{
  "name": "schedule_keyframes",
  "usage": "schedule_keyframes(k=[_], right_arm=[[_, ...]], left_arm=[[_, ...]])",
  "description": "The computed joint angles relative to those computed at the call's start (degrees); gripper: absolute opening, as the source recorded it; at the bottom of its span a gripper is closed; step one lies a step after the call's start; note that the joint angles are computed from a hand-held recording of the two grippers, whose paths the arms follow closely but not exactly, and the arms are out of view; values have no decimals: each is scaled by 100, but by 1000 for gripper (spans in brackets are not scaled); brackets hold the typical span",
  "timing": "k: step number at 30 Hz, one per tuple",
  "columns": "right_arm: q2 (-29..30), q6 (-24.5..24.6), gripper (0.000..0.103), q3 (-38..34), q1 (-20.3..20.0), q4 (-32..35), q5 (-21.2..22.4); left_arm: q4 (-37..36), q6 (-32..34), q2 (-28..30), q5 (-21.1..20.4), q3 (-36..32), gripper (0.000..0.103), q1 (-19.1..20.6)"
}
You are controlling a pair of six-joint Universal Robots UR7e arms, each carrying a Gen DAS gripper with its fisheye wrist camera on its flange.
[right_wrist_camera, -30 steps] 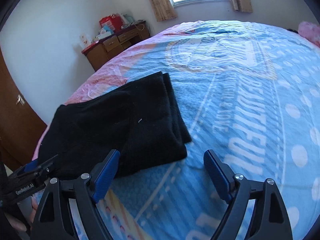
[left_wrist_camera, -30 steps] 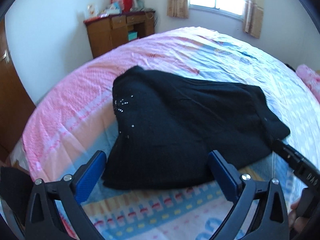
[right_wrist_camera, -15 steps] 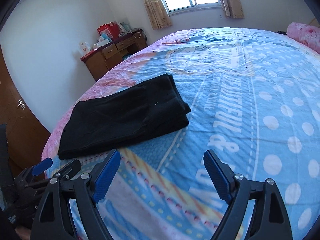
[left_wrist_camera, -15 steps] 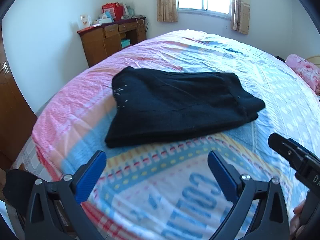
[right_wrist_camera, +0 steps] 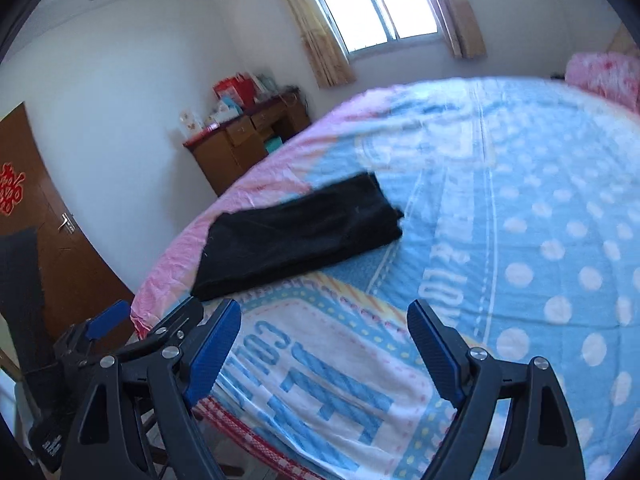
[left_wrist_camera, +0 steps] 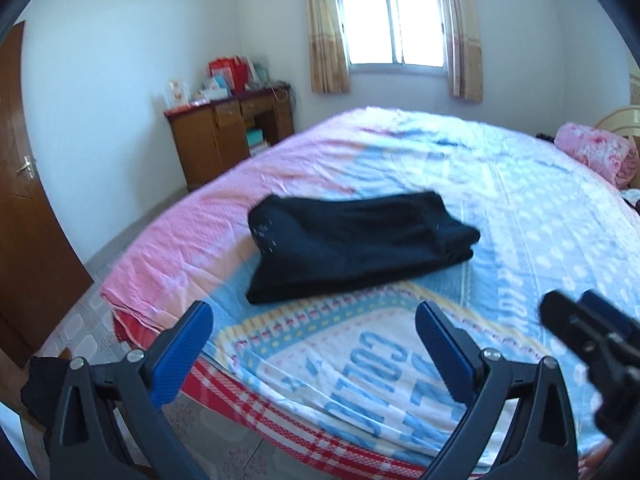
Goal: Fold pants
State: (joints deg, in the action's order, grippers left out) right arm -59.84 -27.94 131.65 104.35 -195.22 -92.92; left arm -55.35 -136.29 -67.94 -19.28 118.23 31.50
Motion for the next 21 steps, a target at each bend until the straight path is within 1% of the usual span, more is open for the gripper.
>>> schedule_keyframes(k=[2,5,8,12,15,19,21], right_arm=[[-139,-150,86,171,45,-395,52],[-345,-201,86,369,84,-826,73],[-612,-273,87,573,30,-1123,324],[-1014,-477,87,857,21,-1423,595],[-1197,-659,87,1061,32,-1873,696],[-1207,-655,89,1142,53,-2336,658],[-1215,-613,89,1115,24,-2248,675]], left_arm=[[384,-390,50,-70,-102,103,-122],[885,-853,164,-206,-283,103,-275],[1342,-1345,278,-343,-421,103,-474],[1953,-1963,451,-409,-569,103,-701],[2341,-2174,612,-429,-720,103,-795],[2561,-2327,732,-439,-817,103,-849],[2560,-2324,750,-447,-834,103,-826]])
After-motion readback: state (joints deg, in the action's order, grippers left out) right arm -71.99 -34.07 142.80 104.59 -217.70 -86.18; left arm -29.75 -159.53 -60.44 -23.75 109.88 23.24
